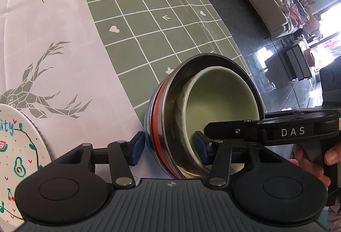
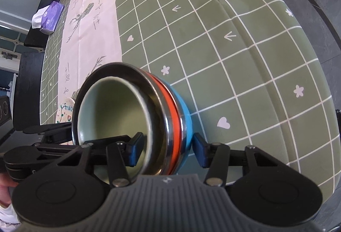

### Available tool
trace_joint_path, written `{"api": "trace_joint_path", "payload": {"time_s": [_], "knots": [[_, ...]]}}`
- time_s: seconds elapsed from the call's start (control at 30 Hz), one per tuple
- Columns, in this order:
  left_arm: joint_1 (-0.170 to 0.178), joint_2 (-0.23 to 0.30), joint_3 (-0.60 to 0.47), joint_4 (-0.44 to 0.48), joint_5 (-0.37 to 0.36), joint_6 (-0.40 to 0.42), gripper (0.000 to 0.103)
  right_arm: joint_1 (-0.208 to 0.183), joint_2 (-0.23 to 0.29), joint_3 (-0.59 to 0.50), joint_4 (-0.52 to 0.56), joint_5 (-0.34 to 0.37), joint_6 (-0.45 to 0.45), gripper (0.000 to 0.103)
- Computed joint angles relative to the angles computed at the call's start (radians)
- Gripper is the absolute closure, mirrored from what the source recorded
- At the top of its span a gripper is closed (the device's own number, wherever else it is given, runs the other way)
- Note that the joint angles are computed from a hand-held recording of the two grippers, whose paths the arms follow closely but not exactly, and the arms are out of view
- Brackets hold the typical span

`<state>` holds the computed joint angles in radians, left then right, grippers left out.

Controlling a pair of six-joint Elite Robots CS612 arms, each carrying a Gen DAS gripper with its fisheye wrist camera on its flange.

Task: Organize plates and bowls
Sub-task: 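Carry the nested bowl stack with the right gripper over the Fruity plate, then lower the bowl stack onto the Fruity plate with the right gripper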

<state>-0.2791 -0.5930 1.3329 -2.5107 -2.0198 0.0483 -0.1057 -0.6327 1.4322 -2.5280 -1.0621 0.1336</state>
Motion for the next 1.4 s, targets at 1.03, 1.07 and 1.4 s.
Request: {"api": "trace_joint_path", "payload": {"time_s": [1.03, 1.07, 1.4], "knots": [[-0.023, -0.031, 0.053, -0.071, 0.098, -0.104, 0.052, -0.006, -0.011, 0.052, -0.107, 0.01, 0.076, 0.058], [-0.024, -0.032, 0.054, -0.071, 0.101, -0.104, 0.052, -0.005, -0.012, 0.053, -0.11, 0.005, 0.08, 0.059], [-0.023, -0.037, 0.058, -0.073, 0.109, -0.114, 0.055, -0.001, -0.02, 0.062, -0.127, -0.016, 0.085, 0.064]]}}
